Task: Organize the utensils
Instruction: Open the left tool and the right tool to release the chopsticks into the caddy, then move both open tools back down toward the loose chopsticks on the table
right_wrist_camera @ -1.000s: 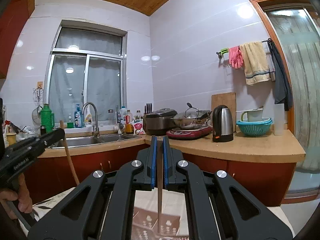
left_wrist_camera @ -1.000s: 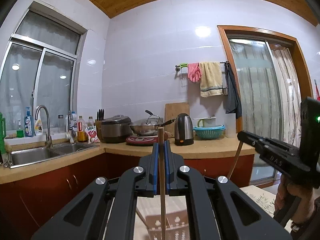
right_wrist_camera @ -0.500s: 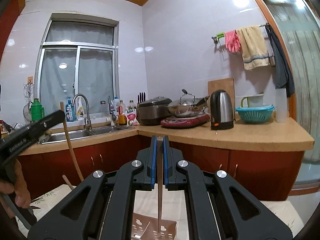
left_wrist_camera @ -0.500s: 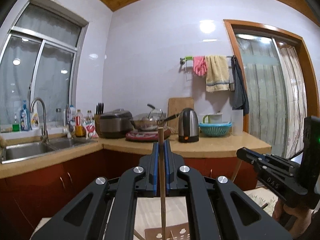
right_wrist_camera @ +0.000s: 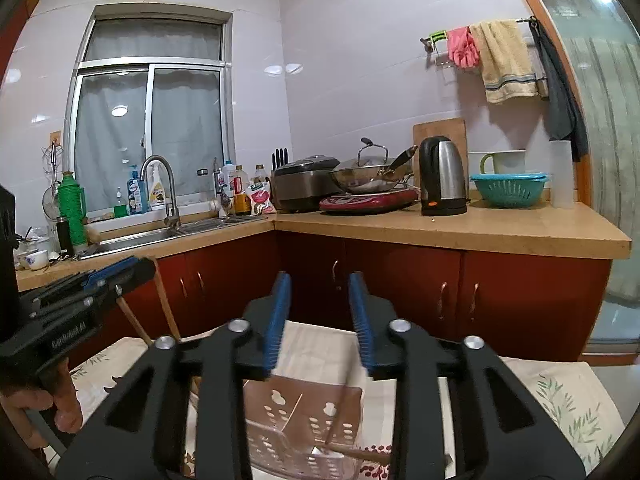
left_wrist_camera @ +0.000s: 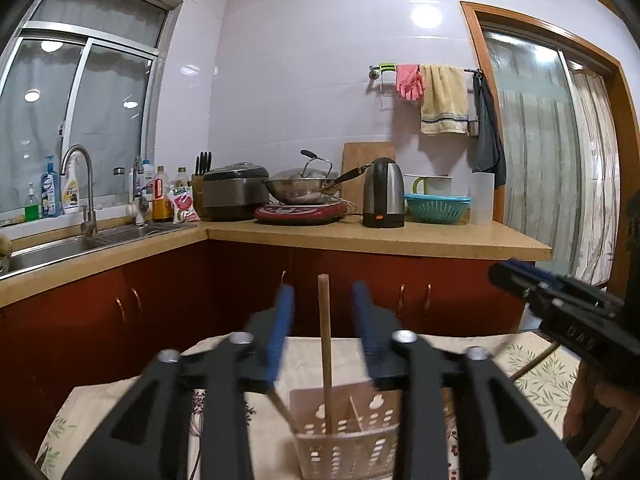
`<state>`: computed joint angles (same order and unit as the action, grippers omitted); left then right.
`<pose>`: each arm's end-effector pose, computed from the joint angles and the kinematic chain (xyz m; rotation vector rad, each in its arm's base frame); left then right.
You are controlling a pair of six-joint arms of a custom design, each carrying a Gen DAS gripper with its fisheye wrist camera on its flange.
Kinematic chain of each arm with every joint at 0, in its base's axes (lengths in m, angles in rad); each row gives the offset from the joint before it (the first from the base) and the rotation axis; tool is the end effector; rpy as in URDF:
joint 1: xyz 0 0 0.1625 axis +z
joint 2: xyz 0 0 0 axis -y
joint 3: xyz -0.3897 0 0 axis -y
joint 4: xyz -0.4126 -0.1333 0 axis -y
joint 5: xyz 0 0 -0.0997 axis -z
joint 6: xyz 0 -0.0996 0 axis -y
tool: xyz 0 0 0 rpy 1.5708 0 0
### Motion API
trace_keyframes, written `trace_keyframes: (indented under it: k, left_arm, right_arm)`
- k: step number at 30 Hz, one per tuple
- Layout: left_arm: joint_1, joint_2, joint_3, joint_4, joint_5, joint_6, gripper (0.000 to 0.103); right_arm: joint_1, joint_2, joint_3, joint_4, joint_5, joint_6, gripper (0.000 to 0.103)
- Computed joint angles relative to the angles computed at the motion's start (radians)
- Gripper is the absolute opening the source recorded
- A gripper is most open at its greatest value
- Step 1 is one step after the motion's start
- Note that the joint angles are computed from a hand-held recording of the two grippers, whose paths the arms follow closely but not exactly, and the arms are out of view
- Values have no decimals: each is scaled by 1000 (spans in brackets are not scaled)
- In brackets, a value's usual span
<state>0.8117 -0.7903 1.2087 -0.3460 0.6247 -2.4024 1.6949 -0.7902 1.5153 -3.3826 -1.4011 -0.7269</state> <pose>-0.3279 -0.6567 0.1681 0.5674 1.8032 -1.5962 0.2376 -0.6922 0.2083 1.1698 -2.2646 1.5325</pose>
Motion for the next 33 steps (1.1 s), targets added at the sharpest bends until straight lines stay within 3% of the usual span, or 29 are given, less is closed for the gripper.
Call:
trace_keyframes:
  k: [8, 25, 33]
  left_arm:
    - [-37, -80, 149, -57, -74, -15, 54]
    - [-124, -136, 421, -122, -269, -97, 55]
    - [-150, -103, 458, -14, -339, -274, 55]
  right_arm:
    - [-4, -112, 160, -57, 6, -30, 40]
    - [-138, -301, 547, -143, -30, -104, 40]
    - [-216, -332, 656, -145, -49, -156, 40]
